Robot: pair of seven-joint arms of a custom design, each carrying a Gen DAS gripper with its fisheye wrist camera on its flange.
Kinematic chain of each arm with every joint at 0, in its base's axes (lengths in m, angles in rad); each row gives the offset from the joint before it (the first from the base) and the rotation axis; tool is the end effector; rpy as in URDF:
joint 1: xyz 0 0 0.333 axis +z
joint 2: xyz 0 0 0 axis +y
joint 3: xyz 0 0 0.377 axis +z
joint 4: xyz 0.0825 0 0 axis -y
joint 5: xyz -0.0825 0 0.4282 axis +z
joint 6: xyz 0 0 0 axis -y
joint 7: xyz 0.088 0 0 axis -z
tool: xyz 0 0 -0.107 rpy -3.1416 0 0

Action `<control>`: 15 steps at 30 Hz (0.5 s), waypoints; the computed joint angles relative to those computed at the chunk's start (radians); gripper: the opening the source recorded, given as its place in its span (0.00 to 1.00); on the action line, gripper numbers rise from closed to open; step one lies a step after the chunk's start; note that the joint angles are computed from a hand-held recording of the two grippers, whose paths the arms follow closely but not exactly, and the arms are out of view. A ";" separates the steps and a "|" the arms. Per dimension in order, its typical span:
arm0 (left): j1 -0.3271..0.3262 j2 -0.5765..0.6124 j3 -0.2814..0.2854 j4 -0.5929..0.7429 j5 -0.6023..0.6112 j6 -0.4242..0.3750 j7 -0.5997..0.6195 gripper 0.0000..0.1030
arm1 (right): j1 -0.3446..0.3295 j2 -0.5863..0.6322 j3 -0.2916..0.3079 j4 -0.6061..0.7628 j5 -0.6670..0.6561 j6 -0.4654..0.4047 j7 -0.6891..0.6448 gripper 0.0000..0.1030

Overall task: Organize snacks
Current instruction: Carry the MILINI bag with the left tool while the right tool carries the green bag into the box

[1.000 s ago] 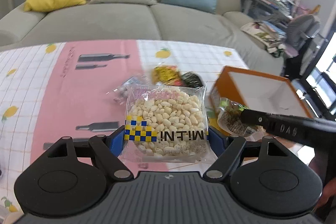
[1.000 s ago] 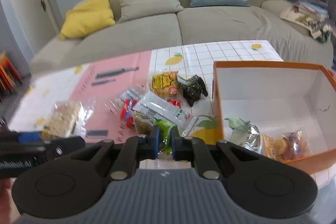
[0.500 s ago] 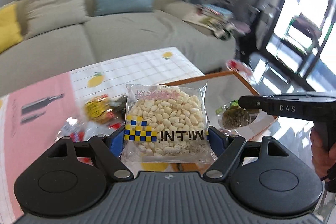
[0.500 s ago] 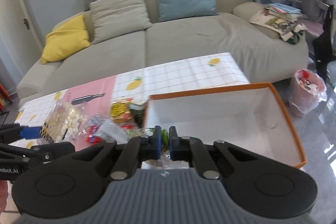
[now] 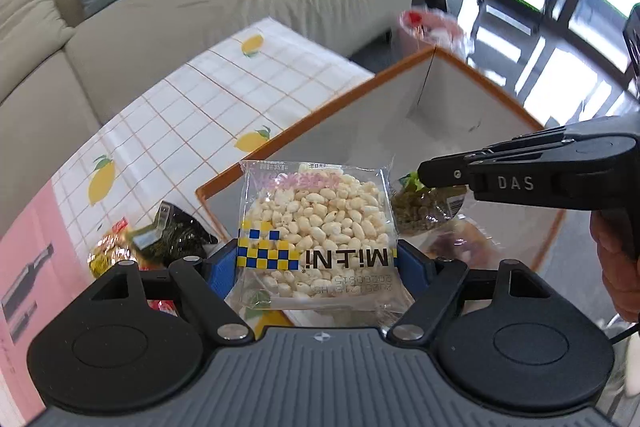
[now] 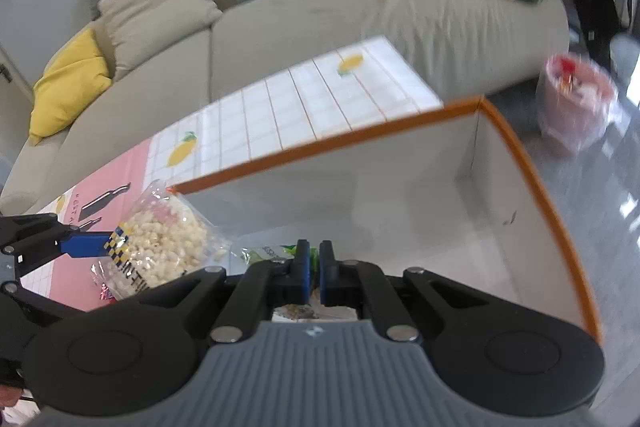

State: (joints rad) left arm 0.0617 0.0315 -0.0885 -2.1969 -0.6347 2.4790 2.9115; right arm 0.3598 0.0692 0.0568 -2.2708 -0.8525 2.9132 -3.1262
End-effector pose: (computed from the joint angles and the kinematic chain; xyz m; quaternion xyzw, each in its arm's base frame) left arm 0.5949 -0.0135 0.4285 -0.3148 0.9151 -0.2359 0.0890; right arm 0.5216 0.2810 0.4078 -0.5262 0.7847 -0.1419 0.2954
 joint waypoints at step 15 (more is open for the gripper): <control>-0.075 0.104 -0.018 0.044 0.518 0.067 -0.175 0.90 | 0.012 0.133 -0.053 0.030 0.302 0.070 -0.176 0.00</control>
State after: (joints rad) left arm -0.0129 0.1352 -0.1067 -2.1524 -0.1165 2.5459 2.7369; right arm 0.3722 0.2018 0.0041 -2.2405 -0.5502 2.9836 -3.3018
